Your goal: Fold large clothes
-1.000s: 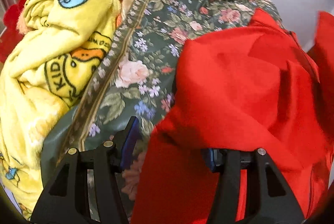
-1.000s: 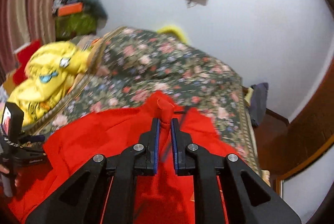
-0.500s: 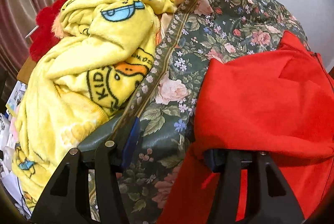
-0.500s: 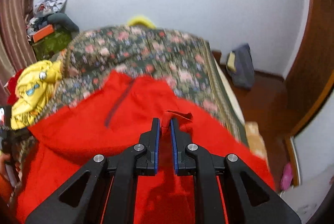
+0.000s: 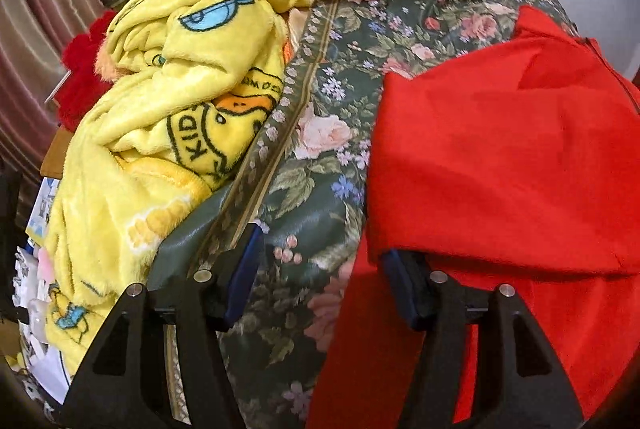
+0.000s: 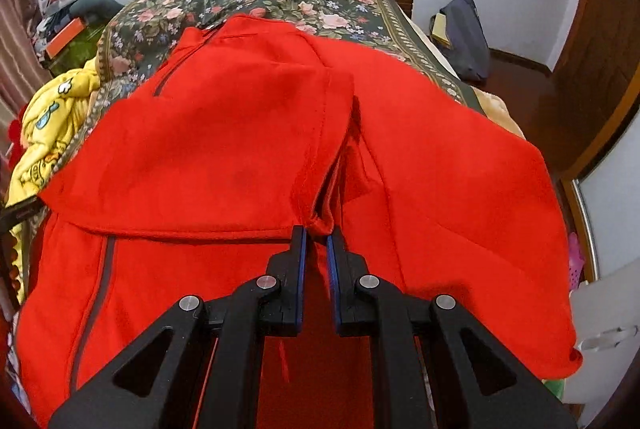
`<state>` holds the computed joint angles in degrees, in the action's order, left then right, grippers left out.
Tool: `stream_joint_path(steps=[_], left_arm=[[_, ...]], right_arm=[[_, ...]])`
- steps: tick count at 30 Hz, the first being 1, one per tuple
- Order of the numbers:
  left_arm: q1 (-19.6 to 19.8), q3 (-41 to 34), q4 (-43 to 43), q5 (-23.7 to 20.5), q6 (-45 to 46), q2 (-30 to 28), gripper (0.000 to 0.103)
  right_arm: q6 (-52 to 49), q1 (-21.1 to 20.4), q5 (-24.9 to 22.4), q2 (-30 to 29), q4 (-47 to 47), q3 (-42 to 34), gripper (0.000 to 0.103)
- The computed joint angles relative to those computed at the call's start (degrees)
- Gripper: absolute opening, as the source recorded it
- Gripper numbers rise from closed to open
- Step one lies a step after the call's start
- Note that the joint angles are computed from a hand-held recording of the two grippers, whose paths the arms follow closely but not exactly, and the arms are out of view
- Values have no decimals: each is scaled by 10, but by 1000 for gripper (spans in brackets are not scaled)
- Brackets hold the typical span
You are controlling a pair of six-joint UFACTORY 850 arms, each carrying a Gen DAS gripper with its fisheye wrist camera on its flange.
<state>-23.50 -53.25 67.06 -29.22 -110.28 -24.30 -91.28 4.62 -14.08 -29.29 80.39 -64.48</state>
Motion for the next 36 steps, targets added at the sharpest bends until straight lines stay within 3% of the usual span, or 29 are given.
stream_joint_path(steps=[6,9,11,14,20,25,31,36], left_arm=[[-23,14,-21,3,54,34,59],[-41,13,-14,-12,66,53,59],[-50,11,-11,-14,68,65,59],[-66,2,-7,-13,68,82,59],[-108,-34,30,-27,49,94,65],[-136,-71,68,-16,22,82,73],[-159,-119,48,-15,60,36,74],[-159,-139,6,20,97,6,74]], right_arm=[[23,0,1,17,-38,14,9],[71,-5,-10,24,-81,14,16],[73,-12,-20,32,-75,17,35],[21,-23,-23,54,-9,31,54],[-59,-52,-24,99,87,61,70],[-64,-92,-25,112,110,76,76],[97,-138,-33,76,-10,64,76],[209,-191,-141,11,-55,34,76]])
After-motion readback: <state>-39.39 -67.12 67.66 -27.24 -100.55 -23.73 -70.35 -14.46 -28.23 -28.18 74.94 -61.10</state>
